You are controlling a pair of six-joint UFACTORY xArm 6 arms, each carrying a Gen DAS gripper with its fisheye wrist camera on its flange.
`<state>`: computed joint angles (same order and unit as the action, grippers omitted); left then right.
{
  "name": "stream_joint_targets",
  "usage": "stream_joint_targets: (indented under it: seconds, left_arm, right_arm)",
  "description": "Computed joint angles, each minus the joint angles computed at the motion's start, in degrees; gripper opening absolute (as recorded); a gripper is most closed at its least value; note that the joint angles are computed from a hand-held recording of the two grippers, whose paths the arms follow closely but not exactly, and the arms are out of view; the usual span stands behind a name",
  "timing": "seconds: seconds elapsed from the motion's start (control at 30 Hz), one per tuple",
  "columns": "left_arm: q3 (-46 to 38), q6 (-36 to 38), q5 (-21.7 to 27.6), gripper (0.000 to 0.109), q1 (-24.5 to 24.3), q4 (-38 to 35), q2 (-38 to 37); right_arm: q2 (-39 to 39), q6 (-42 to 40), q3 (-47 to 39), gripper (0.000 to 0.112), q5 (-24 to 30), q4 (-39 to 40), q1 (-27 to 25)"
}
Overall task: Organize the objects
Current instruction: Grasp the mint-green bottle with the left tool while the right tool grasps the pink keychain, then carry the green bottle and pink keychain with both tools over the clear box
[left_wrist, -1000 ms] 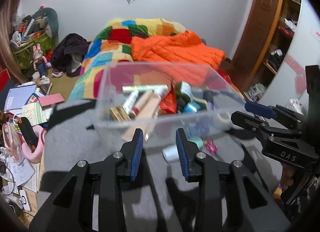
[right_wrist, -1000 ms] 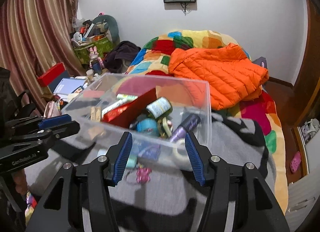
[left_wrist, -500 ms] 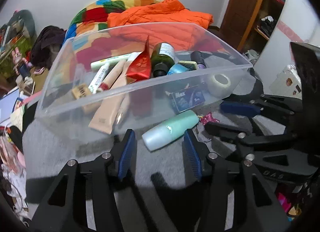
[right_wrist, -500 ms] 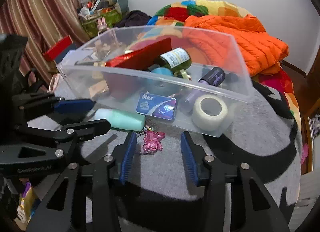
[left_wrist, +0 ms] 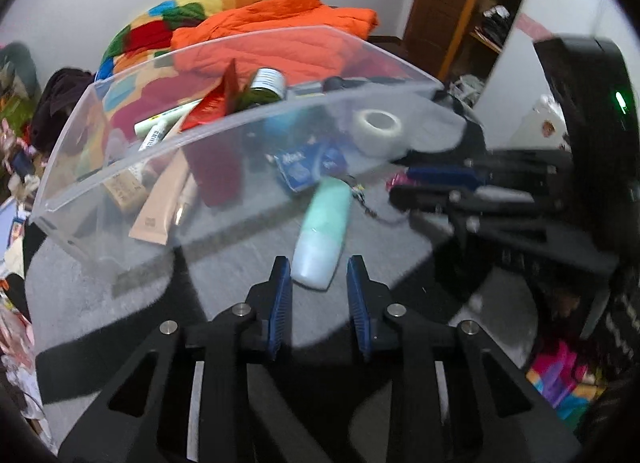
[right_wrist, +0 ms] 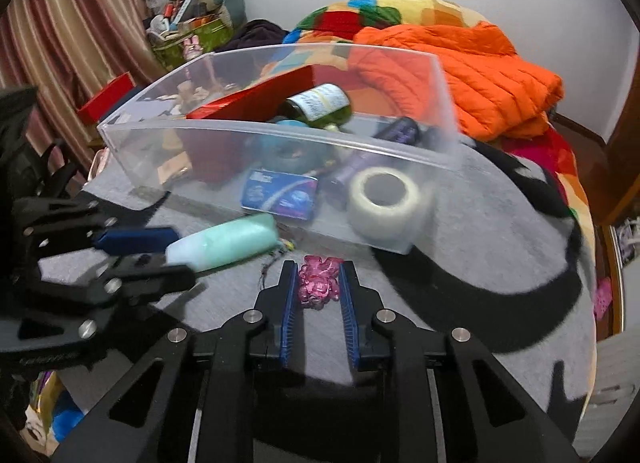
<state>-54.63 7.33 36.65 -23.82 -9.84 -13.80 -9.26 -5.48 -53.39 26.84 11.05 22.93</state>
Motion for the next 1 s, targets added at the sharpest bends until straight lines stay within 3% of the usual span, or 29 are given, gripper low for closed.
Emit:
stream_joint_targets:
  seconds: [0.47,0.6,0.77,1.0]
  left_arm:
    - [-6.8,-3.1,0.4,0.035,-1.3,4.7,7.8]
    - [-5.3,-3.5,-1.6,0.024,-2.0,6.5,7.0]
    - [-2.8,-6.4,-2.6,0.024,-2.3,8.3,4.5]
    - [1.4,-8.1,-6.0,0.024,-1.2,2.6,-1.3]
  right_arm:
    - [-8.5,0.9,4.5,0.019,-1.6,2.6,-3.1]
    - [-9.5,0.8,4.2,0.019,-2.5,2.8,-3.1]
    - [-10.2,0.6,3.6,0.019,-3.9,4.0,-2.8]
    - [-10.0,-0.2,1.8,0.019,-6.0,5.8,-1.7]
